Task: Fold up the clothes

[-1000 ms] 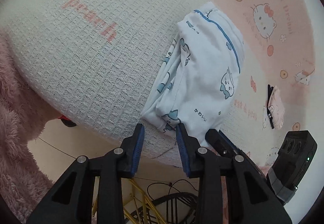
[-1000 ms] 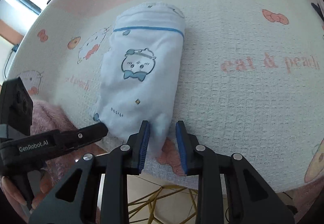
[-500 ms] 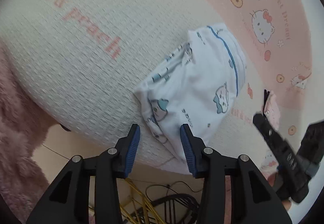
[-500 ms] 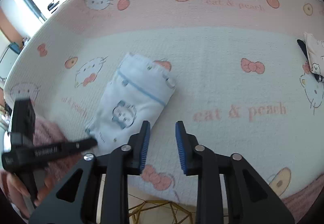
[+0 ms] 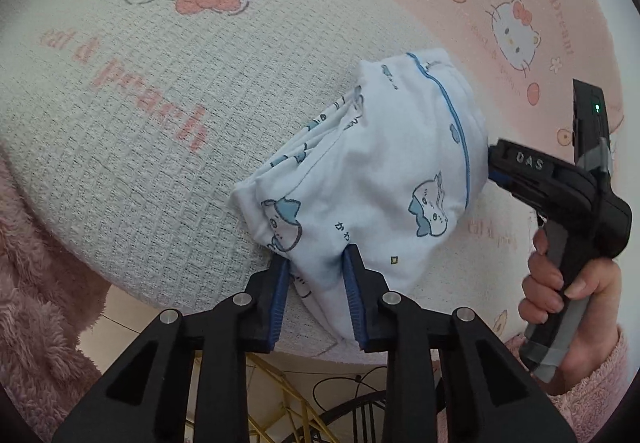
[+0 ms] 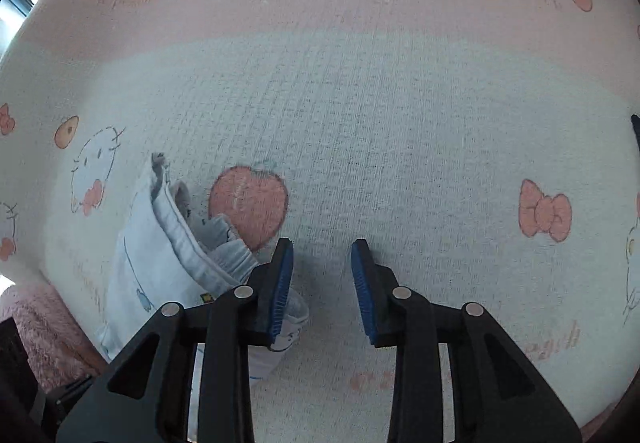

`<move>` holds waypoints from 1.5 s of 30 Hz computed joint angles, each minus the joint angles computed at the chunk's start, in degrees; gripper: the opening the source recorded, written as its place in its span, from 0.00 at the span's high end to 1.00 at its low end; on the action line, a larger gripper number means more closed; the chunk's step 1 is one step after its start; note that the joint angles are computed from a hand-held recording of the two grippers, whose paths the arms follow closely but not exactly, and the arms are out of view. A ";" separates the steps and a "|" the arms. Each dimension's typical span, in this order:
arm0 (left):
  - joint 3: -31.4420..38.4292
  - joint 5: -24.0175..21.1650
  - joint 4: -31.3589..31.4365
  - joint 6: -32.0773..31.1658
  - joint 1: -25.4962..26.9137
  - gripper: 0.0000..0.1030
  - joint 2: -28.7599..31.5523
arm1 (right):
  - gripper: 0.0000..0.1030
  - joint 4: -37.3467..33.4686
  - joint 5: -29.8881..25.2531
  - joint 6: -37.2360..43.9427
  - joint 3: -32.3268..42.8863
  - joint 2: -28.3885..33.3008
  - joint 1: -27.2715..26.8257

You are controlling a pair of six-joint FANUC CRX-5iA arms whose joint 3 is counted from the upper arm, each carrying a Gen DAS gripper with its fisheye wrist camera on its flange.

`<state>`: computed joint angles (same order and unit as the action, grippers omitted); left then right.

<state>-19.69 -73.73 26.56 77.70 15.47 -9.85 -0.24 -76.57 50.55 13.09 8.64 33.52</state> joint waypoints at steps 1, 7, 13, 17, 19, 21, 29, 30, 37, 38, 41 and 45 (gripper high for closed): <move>0.85 0.25 -0.63 -0.11 0.36 0.73 0.25 | 0.70 -1.19 -1.22 -0.35 0.05 -0.42 -0.17; 1.82 2.74 4.45 -1.56 6.92 0.72 0.00 | 0.70 -8.16 -6.39 -1.97 -2.74 -6.98 2.69; 1.16 2.22 7.44 -8.93 3.01 0.72 0.58 | 0.70 8.78 1.37 -9.91 -11.40 -14.74 15.09; 4.81 1.34 1.00 -11.05 -3.06 0.72 1.24 | 0.68 11.94 1.52 -1.81 -6.81 -8.49 17.38; 6.03 1.71 -2.44 -8.56 -4.25 0.72 2.49 | 0.68 13.64 -1.22 0.36 -5.16 -5.23 17.70; 5.45 1.25 -2.33 -8.06 -2.99 0.72 2.84 | 0.67 12.04 -1.23 0.53 -5.72 -5.38 16.57; 6.49 5.44 -8.65 -2.25 -1.73 0.78 0.28 | 0.63 23.30 0.65 -1.61 -6.54 -8.40 20.55; 5.78 5.25 -6.57 -3.14 -0.96 0.78 0.18 | 0.63 22.20 -0.59 -1.02 -5.28 -7.20 20.14; 6.24 3.51 -10.50 -2.71 -2.75 0.76 -0.06 | 0.63 10.22 0.11 -1.74 -5.59 -4.77 14.25; 6.39 3.57 -10.91 -2.65 -3.03 0.75 -0.08 | 0.62 8.55 1.29 -2.61 -5.96 -5.43 13.23; 4.09 5.67 -8.12 -1.21 -1.80 0.74 -2.03 | 0.62 10.59 6.83 -5.95 -8.81 -10.56 14.32; -0.07 6.81 2.01 -6.89 0.94 0.56 -3.96 | 0.60 20.28 1.53 -4.47 -7.85 -9.05 19.22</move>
